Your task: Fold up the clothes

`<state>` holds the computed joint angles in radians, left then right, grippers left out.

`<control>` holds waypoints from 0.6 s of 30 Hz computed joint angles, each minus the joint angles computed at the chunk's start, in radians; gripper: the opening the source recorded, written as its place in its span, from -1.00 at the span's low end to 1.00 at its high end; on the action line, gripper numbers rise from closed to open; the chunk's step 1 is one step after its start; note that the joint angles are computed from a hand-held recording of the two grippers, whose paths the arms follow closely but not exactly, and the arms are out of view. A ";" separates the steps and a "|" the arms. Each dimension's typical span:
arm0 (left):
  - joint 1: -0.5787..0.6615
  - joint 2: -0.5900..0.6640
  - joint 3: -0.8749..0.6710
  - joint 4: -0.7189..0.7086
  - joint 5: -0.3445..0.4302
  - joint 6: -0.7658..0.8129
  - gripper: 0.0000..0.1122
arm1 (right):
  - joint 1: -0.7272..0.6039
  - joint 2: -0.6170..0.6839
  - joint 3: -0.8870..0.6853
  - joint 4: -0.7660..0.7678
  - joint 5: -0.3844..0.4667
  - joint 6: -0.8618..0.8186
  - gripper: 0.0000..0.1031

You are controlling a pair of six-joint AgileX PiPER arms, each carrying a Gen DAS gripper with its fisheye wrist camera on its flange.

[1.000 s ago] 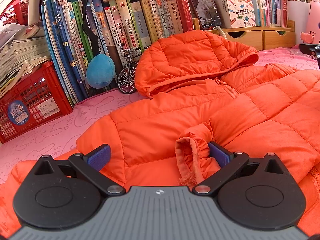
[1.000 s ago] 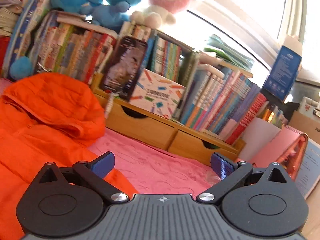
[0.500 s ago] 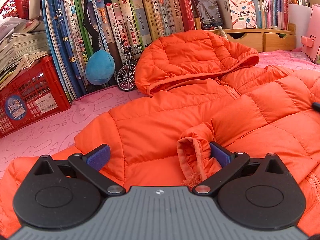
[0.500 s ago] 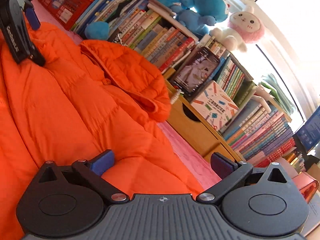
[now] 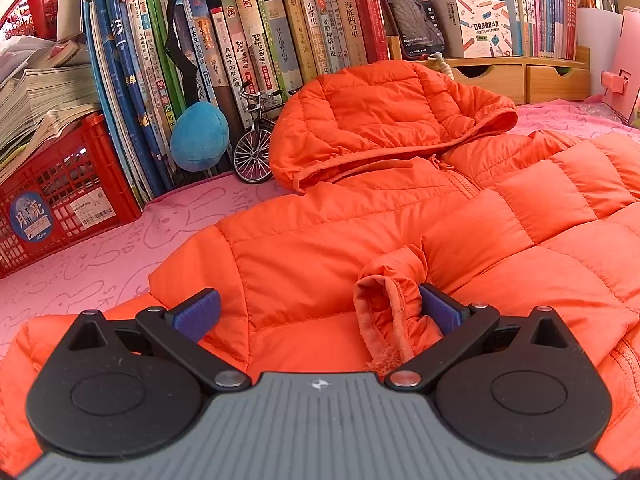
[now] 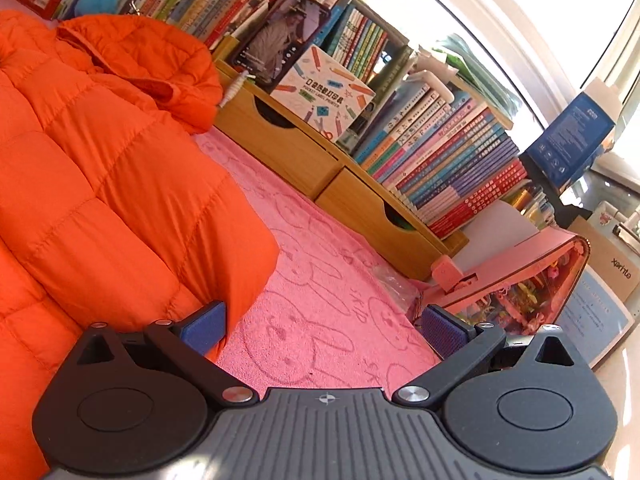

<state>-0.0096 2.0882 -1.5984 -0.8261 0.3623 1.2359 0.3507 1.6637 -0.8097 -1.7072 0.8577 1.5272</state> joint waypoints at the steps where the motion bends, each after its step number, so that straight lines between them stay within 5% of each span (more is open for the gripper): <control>1: 0.001 0.001 -0.002 0.000 0.002 0.001 0.84 | 0.006 -0.007 -0.011 0.033 0.005 -0.021 0.99; 7: 0.008 0.006 -0.014 0.006 0.023 -0.016 0.84 | 0.091 -0.004 -0.089 0.017 0.039 -0.017 0.99; 18: 0.020 0.020 -0.031 0.001 0.046 -0.021 0.84 | 0.211 0.247 -0.503 0.143 -0.136 -0.118 0.99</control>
